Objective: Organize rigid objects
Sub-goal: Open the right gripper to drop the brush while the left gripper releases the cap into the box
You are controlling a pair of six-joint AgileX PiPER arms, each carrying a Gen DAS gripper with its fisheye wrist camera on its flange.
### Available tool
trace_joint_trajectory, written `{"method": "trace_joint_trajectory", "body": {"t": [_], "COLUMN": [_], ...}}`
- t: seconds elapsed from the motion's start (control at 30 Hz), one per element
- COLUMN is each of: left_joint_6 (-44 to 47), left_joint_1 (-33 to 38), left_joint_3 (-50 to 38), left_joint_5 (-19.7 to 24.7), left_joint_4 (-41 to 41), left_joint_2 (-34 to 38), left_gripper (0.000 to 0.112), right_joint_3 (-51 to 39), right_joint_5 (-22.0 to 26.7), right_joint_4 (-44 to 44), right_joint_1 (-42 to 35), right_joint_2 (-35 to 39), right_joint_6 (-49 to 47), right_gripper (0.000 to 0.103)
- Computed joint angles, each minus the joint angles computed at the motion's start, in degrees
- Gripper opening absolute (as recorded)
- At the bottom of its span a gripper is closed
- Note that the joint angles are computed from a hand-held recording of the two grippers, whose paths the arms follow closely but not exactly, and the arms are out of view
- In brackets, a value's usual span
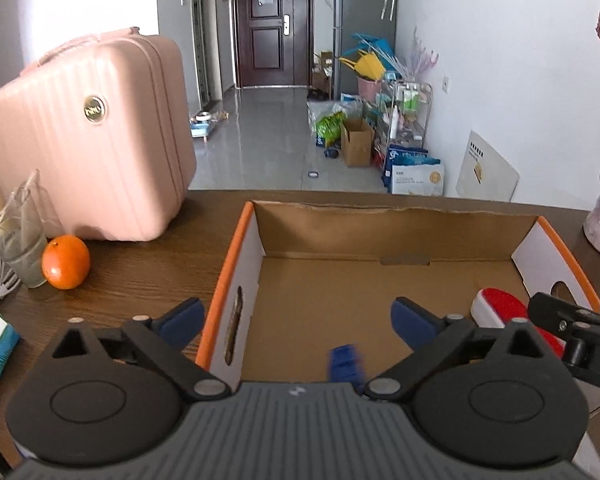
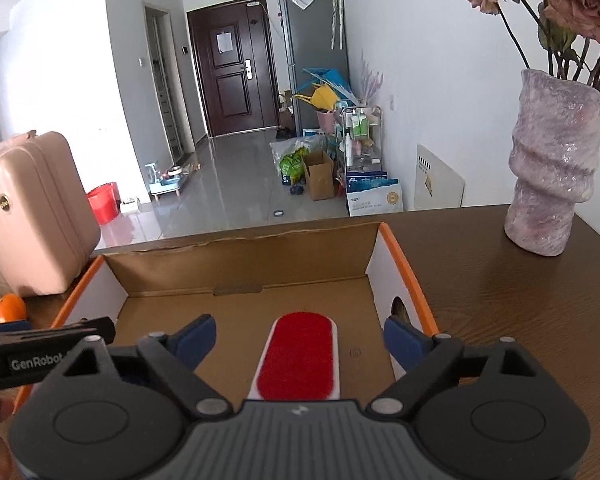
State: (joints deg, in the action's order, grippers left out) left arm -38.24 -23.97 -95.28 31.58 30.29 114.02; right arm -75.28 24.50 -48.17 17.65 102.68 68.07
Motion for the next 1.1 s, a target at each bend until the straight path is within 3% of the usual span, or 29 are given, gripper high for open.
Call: {"method": "trace_joint_trajectory", "body": {"t": [0.1, 0.4, 0.73, 0.87, 1.1], "left_joint_6": [-0.38, -2.43, -11.04, -19.07, -26.01], "left_joint_1": [-0.20, -0.01, 0.41, -0.05, 0.85], "left_joint_3": [0.19, 1.98, 10.56, 15.70, 25.00], "left_joint_5": [-0.18, -1.20, -5.13, -6.06, -10.20], "left_joint_4": [0.24, 1.25, 8.09, 15.98, 22.38], "left_joint_2": [-0.32, -1.69, -8.06, -11.50, -18.37], "left_gripper": [0.103, 0.103, 0.103, 0.103, 0.103], "right_joint_3": [-0.02, 0.80, 7.29, 10.30, 17.56], "right_joint_5": [0.47, 0.53, 0.24, 1.27, 3.59], "right_joint_4": [-0.85, -3.44, -17.12, -22.92, -32.01], "right_joint_1": [0.19, 0.72, 3.05, 4.83, 8.16], "right_joint_2": [0.05, -0.49, -5.53, -7.48, -13.08], "right_joint_6": [0.68, 4.38, 19.39, 24.88, 34.66], "right_gripper": [0.099, 0.102, 0.103, 0.103, 0.103]}}
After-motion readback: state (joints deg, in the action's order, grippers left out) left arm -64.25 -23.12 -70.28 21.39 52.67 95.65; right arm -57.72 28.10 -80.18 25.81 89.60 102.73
